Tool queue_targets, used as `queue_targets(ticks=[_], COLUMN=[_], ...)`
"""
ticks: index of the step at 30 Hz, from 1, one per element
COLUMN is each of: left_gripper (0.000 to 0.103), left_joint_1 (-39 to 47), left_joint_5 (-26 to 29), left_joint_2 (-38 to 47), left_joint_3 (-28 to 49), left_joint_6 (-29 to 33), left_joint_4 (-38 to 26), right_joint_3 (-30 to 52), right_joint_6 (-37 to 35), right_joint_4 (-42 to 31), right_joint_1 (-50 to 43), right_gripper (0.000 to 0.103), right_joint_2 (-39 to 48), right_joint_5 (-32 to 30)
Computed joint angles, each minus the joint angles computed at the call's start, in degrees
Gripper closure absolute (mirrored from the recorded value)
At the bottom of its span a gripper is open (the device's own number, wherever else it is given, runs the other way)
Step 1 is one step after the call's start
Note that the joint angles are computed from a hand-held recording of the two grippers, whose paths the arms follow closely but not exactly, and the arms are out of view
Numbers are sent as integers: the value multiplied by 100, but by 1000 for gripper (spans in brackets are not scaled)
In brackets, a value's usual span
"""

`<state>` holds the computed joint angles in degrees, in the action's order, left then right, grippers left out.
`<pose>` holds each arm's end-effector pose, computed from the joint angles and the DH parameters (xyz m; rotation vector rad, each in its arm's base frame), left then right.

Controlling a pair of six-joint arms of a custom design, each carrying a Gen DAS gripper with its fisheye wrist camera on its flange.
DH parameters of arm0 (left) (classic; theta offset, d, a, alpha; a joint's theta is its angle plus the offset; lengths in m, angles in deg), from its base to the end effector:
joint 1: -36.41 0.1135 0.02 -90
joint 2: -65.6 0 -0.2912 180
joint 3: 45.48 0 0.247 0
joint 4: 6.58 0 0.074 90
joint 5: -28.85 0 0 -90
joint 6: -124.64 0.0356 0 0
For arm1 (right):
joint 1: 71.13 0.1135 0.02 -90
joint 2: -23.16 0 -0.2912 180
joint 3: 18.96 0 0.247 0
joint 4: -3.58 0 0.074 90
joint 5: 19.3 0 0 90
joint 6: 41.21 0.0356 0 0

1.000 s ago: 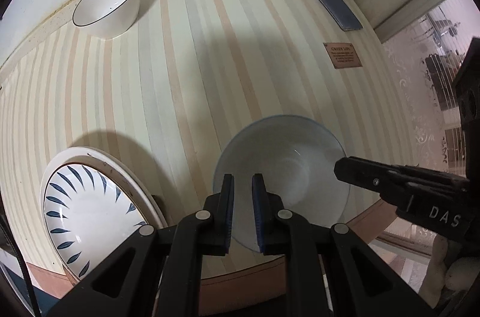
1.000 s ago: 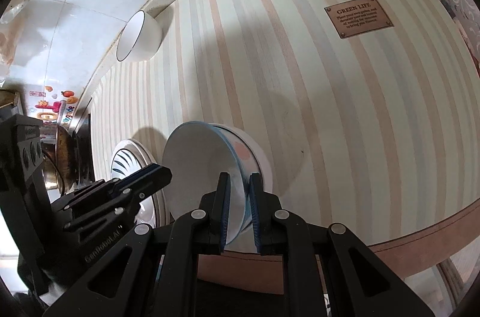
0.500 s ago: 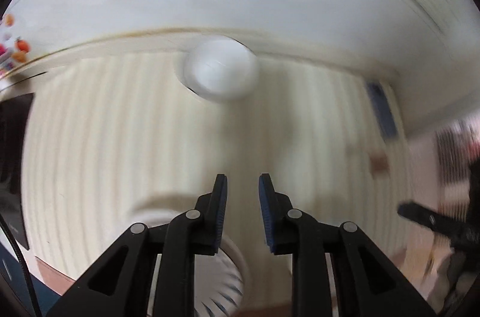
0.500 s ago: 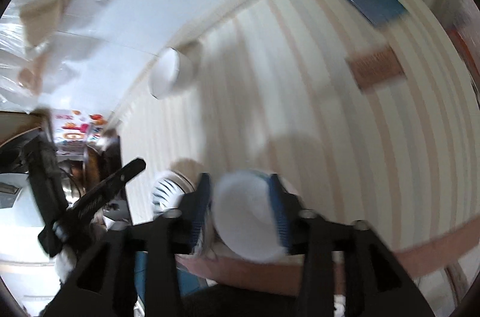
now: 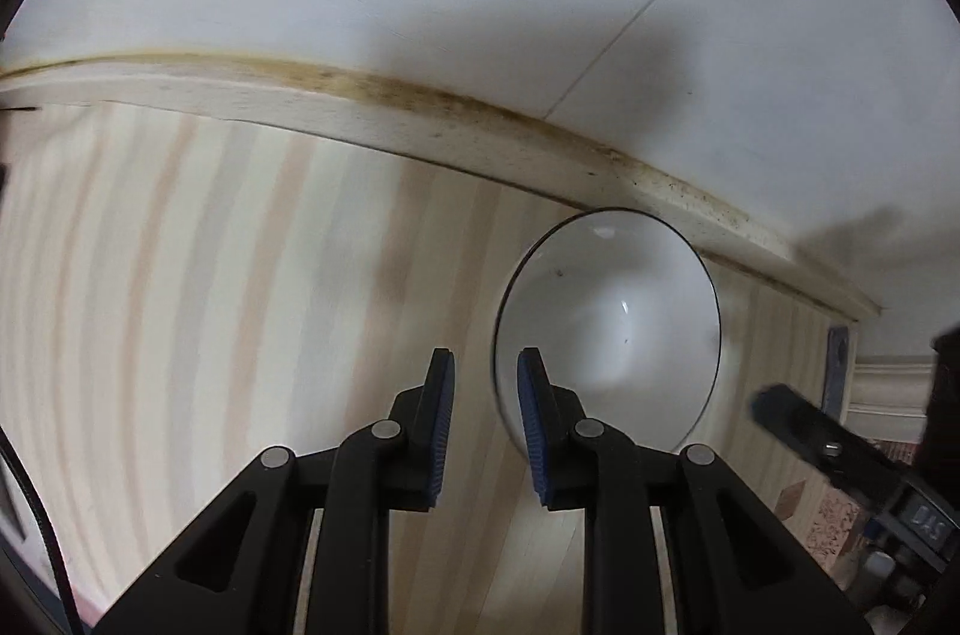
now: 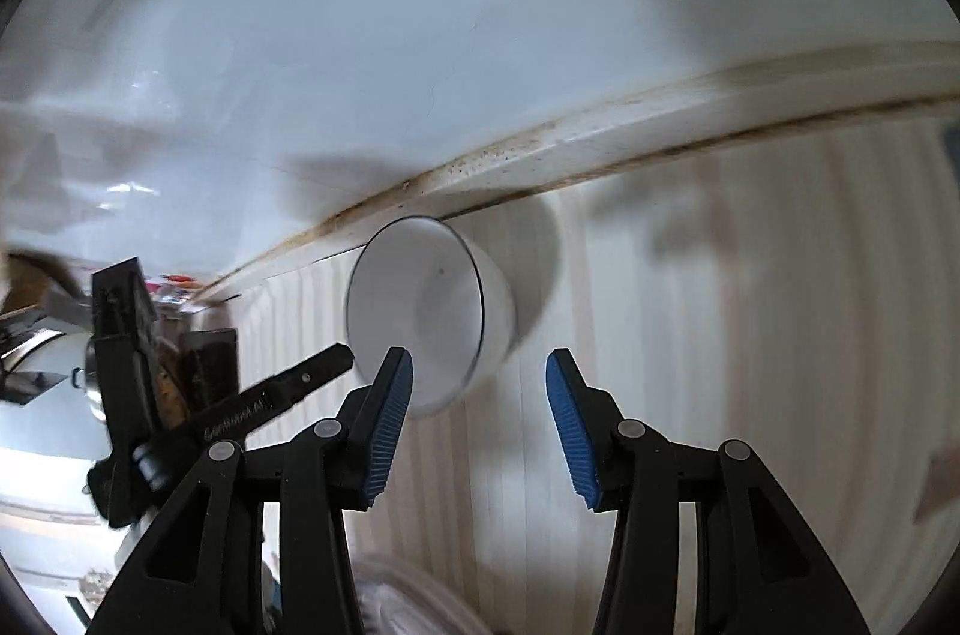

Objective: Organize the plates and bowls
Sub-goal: 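Grasp the rim of the black-rimmed white bowl with both tools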

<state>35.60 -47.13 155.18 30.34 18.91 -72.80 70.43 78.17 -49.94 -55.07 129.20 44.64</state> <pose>0.2765 -0.0125 0.2391 -0.3548 2.9570 -0.3999 0.3542 0.1182 0.2229 0.2190 2.8835 0.8118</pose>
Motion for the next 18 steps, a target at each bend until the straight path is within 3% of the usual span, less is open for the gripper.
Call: queue_targets(ticks=[5, 7, 9, 12, 18], left_gripper=[84, 84, 90, 91, 91], left_joint_1=[-116, -121, -160, -284, -392], left_joint_5=[8, 73, 120, -20, -64], left_joint_2=[218, 214, 142, 168, 105], left_joint_3=[-182, -248, -285, -246, -249], left_joint_6=[81, 35, 30, 39, -61], left_joint_4=[409, 532, 542, 602, 589], right_joint_3=[269, 244, 269, 248, 281], right_joint_6=[119, 175, 204, 133, 157], right_joint_4=[176, 298, 333, 379, 439], right_joint_1=[148, 166, 153, 146, 230], right_gripper=[57, 65, 78, 88, 88], right_joint_2=[616, 731, 863, 931, 972], right_joint_5=[-63, -110, -113, 11, 142])
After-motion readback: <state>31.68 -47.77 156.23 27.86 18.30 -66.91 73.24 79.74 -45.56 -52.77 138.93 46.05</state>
